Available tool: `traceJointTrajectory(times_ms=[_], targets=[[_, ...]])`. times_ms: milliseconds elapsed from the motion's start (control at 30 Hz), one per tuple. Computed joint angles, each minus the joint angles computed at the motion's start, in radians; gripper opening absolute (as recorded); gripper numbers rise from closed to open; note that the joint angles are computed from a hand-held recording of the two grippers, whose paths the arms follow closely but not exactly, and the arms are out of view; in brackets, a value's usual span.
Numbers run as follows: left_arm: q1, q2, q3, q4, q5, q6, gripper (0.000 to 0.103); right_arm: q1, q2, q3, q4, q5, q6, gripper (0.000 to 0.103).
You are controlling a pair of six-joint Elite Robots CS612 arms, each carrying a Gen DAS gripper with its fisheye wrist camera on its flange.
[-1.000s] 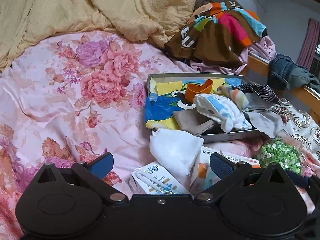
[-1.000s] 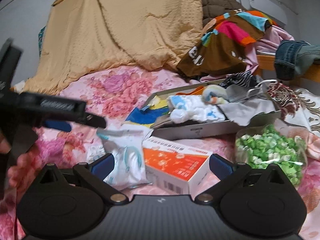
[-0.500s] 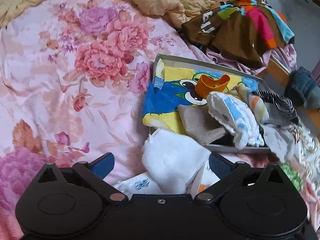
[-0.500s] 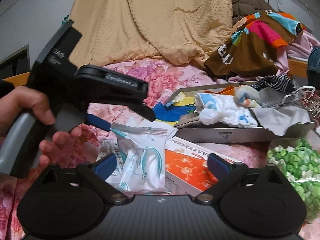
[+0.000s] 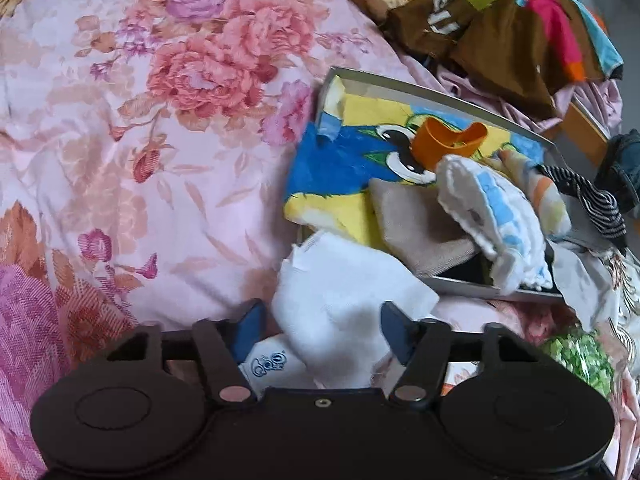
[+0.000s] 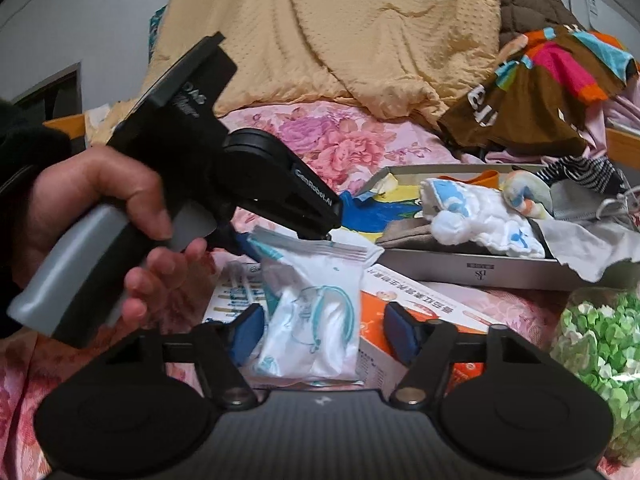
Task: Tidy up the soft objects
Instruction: 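Close the left tool on the white tissue while the right tool grasps the clear mask bag, then lift the tissue and mask bag and carry them toward the tray with both tools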
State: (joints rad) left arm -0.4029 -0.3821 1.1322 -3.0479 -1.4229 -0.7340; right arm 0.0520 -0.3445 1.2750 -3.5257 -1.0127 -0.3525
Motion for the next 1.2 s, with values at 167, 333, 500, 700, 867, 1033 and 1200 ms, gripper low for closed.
traceJointTrajectory(times_ms=[167,333,500,700,867,1033,1200], targets=[[0.003,-0.003,0.009,-0.008,0.007,-0.015,0.029,0.002,-0.002,0.009,-0.013,0.002,-0.009,0.048],[0.007,-0.007,0.022,-0.041,-0.010,-0.012,0.008,-0.002,-0.007,0.020,-0.016,0.008,0.013,0.040],[-0.003,-0.019,0.047,-0.092,0.014,0.037,0.005,-0.008,-0.014,0.034,-0.033,0.009,0.054,0.038],[-0.016,-0.051,0.101,-0.159,0.031,0.118,0.005,-0.017,-0.032,0.069,-0.088,-0.009,0.144,0.038],[-0.024,-0.080,0.159,-0.228,0.019,0.136,0.005,-0.023,-0.045,0.092,-0.129,-0.032,0.202,0.038],[-0.031,-0.109,0.210,-0.280,-0.003,0.157,0.004,-0.028,-0.060,0.115,-0.180,-0.054,0.243,0.038],[-0.039,-0.136,0.254,-0.318,-0.015,0.173,0.004,-0.035,-0.075,0.134,-0.233,-0.061,0.285,0.038]])
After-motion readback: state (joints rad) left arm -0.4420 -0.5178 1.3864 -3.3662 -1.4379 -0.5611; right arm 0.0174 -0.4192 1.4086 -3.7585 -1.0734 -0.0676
